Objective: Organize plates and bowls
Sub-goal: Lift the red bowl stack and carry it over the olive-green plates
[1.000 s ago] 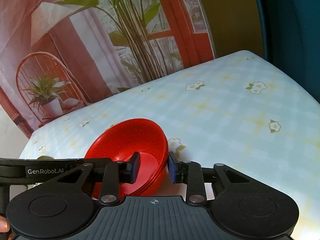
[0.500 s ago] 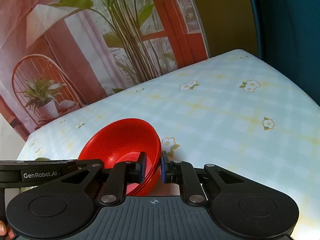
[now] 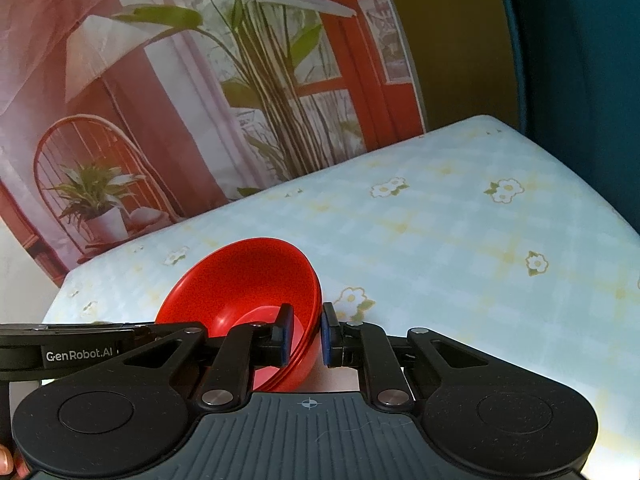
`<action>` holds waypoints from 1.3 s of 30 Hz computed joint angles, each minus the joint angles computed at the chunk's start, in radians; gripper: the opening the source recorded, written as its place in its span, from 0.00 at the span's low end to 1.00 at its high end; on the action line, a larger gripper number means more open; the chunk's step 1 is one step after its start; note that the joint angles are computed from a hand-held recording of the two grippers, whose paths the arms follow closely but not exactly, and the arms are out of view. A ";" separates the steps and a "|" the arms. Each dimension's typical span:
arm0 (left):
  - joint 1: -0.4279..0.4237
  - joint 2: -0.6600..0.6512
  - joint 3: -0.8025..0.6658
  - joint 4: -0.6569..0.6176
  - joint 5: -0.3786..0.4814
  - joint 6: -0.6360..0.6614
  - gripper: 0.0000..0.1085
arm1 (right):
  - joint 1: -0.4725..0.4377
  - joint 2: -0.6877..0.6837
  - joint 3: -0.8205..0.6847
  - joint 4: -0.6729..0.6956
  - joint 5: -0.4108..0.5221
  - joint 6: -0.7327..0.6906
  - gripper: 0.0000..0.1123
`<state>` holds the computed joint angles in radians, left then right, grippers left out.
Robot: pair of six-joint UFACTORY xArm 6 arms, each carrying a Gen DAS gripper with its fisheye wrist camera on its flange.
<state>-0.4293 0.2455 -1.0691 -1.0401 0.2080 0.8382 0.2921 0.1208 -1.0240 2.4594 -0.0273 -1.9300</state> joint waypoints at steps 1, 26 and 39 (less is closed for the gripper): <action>0.001 -0.007 0.005 -0.003 0.000 0.003 0.17 | 0.004 -0.004 0.000 0.001 -0.003 0.000 0.12; 0.110 -0.216 0.183 -0.104 -0.008 0.106 0.17 | 0.188 -0.010 -0.055 -0.258 -0.075 0.294 0.11; 0.244 -0.283 0.251 -0.064 0.026 0.086 0.17 | 0.316 0.084 -0.074 -0.802 -0.058 0.853 0.11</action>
